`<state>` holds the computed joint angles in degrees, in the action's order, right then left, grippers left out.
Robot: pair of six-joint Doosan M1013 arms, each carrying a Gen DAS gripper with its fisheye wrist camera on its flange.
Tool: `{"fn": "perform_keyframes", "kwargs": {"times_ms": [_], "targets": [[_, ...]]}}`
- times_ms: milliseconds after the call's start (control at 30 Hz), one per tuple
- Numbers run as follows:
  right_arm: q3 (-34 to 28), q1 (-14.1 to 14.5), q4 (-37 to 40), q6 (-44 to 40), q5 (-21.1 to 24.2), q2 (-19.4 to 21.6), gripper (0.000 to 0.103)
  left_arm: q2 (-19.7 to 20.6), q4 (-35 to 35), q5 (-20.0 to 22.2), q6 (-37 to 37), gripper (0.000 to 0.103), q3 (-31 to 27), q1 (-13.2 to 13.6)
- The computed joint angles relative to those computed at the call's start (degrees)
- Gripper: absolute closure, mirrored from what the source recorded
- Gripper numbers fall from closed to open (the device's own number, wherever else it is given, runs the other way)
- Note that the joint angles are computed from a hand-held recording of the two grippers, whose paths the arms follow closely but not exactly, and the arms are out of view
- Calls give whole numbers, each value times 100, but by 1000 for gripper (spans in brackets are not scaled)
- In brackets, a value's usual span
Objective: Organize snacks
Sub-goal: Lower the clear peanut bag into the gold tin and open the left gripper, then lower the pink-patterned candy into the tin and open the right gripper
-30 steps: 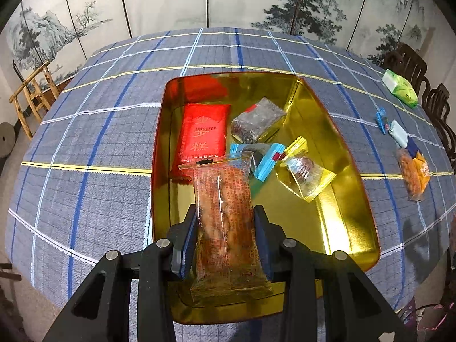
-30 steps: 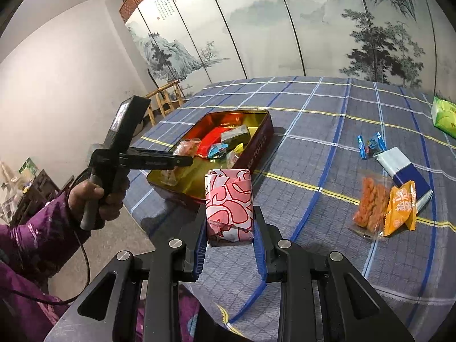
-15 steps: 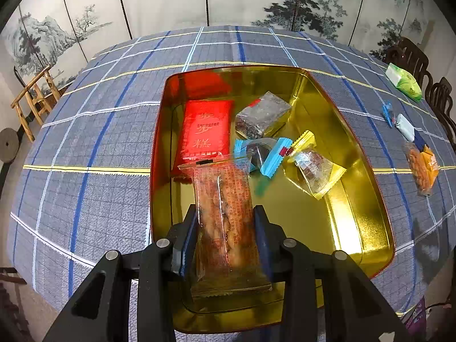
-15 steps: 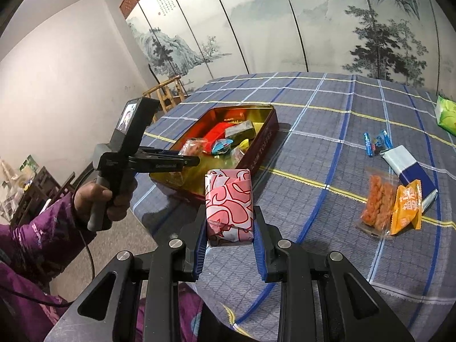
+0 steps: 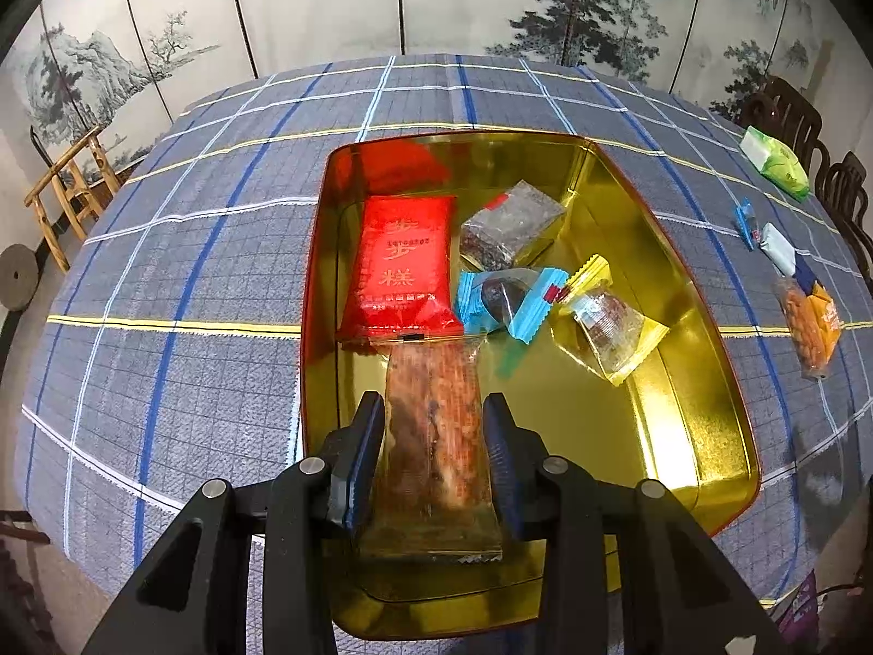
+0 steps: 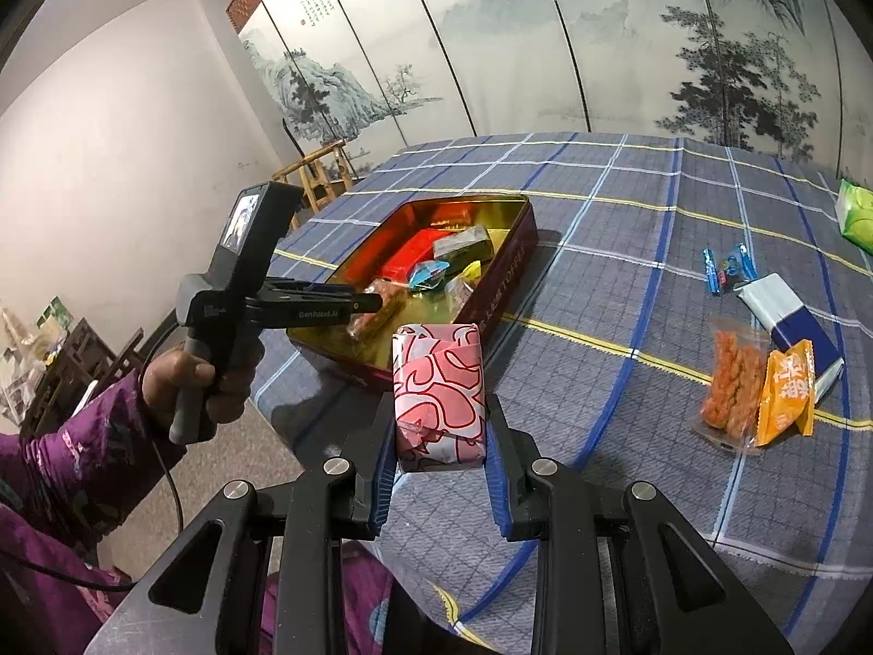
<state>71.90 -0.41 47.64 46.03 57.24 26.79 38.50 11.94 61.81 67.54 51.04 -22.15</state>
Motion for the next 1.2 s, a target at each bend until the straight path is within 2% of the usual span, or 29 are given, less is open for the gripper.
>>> {"fn": "perform_keyframes", "kwargs": {"times_ms": [167,267,467,567,800,1200], "targets": [[-2,8,-2,-7,9,12,73,-51,133,-49,-81,68,61,-29],[-20,29,-17,-1,34,30,73,-110,279,-93,-192,61,124,-68],[-172,83,9,-18,121,109,73,-292,461,-288,-338,60,325,-160],[-298,127,42,-33,202,179,73,-386,589,-379,-452,49,428,-210],[-734,271,34,21,403,441,73,-532,1027,-499,-634,39,607,-333],[-1428,581,-469,446,615,920,73,-686,1098,-564,-808,36,832,-340]]}}
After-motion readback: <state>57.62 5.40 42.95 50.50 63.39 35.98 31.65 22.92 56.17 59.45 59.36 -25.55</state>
